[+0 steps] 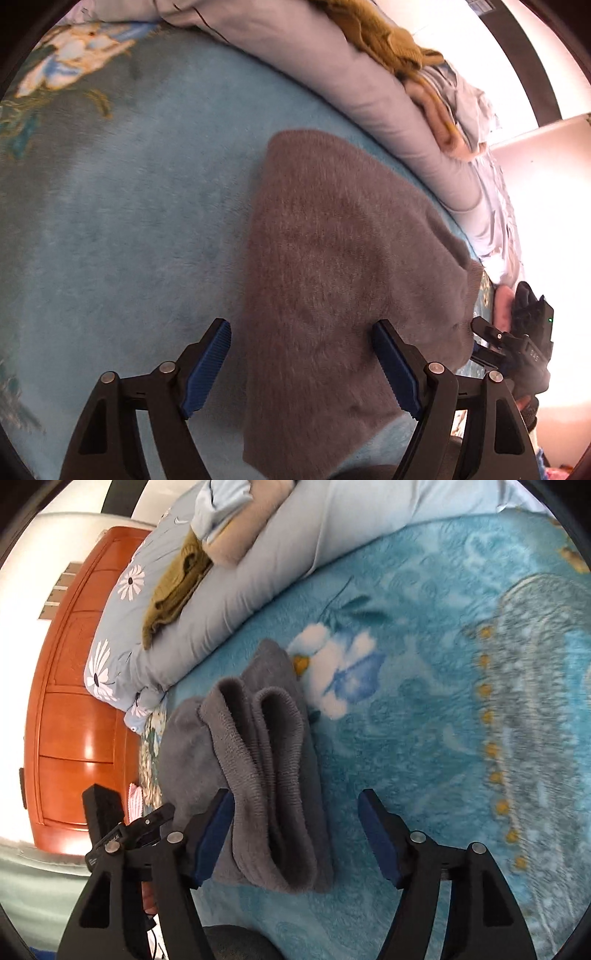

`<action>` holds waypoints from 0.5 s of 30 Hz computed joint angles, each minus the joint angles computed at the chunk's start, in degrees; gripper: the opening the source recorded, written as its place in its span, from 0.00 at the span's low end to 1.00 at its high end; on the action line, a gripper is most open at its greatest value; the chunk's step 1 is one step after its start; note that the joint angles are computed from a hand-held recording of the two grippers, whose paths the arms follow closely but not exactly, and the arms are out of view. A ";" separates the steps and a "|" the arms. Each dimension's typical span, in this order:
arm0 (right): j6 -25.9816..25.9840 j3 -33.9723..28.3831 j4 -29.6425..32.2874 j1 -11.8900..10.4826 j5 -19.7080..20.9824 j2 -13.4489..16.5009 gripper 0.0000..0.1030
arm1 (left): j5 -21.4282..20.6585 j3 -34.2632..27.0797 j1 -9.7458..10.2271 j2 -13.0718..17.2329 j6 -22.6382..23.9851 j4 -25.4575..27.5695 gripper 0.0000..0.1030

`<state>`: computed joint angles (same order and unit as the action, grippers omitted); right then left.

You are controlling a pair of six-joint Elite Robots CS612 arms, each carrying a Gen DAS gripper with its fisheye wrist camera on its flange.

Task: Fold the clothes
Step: 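Grasp the folded grey hoodie with both tools from opposite sides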

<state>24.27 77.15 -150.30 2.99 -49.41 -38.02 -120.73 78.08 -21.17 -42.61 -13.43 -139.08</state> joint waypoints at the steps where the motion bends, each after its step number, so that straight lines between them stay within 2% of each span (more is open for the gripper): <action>1: 0.02 -0.48 0.04 0.07 0.49 0.46 0.69 | -1.15 -0.33 0.11 0.37 0.05 0.32 0.83; 4: 0.13 -1.40 -1.16 0.32 1.10 1.45 0.69 | -3.71 -0.69 0.31 1.19 0.65 0.13 0.92; 8: -0.18 -1.43 -3.57 0.30 2.48 2.20 0.69 | -5.70 -0.04 0.35 1.14 4.25 -0.55 1.00; 13: 0.38 -0.89 -6.20 -0.05 4.23 2.65 0.69 | -6.22 1.26 0.31 0.89 6.18 -3.30 1.00; 15: 0.05 -1.41 -6.31 0.01 5.02 3.06 0.69 | -7.06 0.24 0.50 1.29 6.25 -1.47 1.00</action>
